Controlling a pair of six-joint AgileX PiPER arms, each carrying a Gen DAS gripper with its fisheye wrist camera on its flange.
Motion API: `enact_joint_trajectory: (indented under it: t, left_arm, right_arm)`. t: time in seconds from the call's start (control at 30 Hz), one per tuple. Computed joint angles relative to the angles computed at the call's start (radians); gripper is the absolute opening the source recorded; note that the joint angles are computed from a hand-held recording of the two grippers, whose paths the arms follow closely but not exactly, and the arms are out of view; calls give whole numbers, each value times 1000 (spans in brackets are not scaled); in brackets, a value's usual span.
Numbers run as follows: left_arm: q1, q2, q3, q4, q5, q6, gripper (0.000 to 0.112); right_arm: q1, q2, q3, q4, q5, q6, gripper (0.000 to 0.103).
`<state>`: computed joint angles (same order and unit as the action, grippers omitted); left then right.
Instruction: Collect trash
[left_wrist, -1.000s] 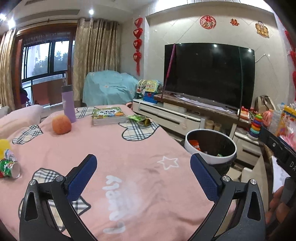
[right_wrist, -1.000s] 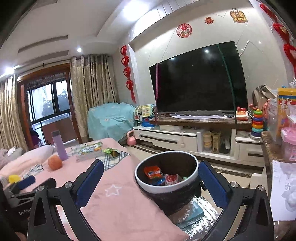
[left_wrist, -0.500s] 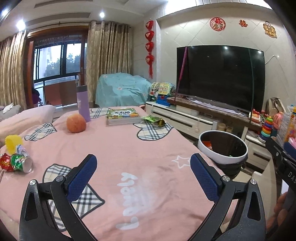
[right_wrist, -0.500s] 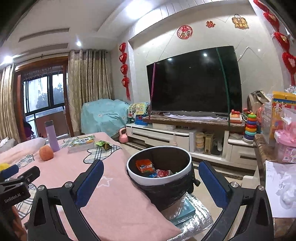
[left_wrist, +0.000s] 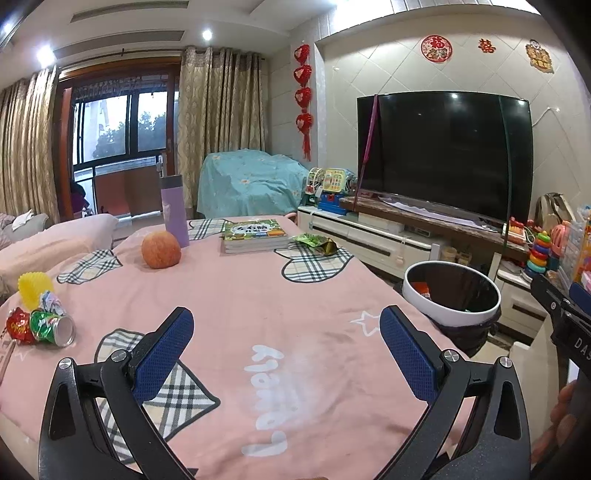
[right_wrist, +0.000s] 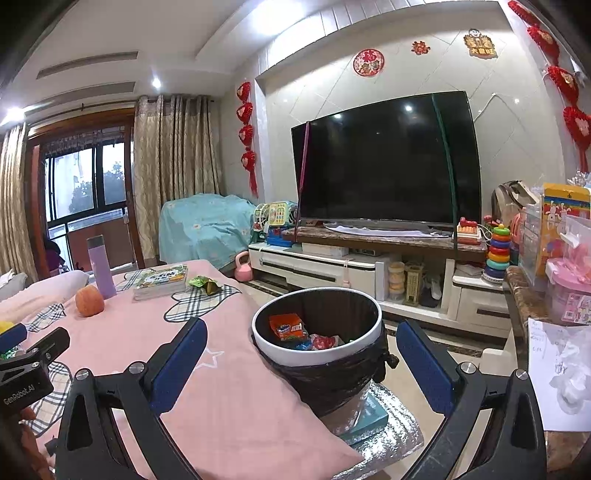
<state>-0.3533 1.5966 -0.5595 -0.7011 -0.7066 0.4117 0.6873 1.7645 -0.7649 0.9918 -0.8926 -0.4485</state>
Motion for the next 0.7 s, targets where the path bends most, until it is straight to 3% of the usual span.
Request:
enact_joint_trajectory:
  t: [0.7]
  left_arm:
    - [-46, 3, 16, -7, -42, 32, 103]
  right_arm:
    - [-17, -13, 10, -23, 35, 38, 103]
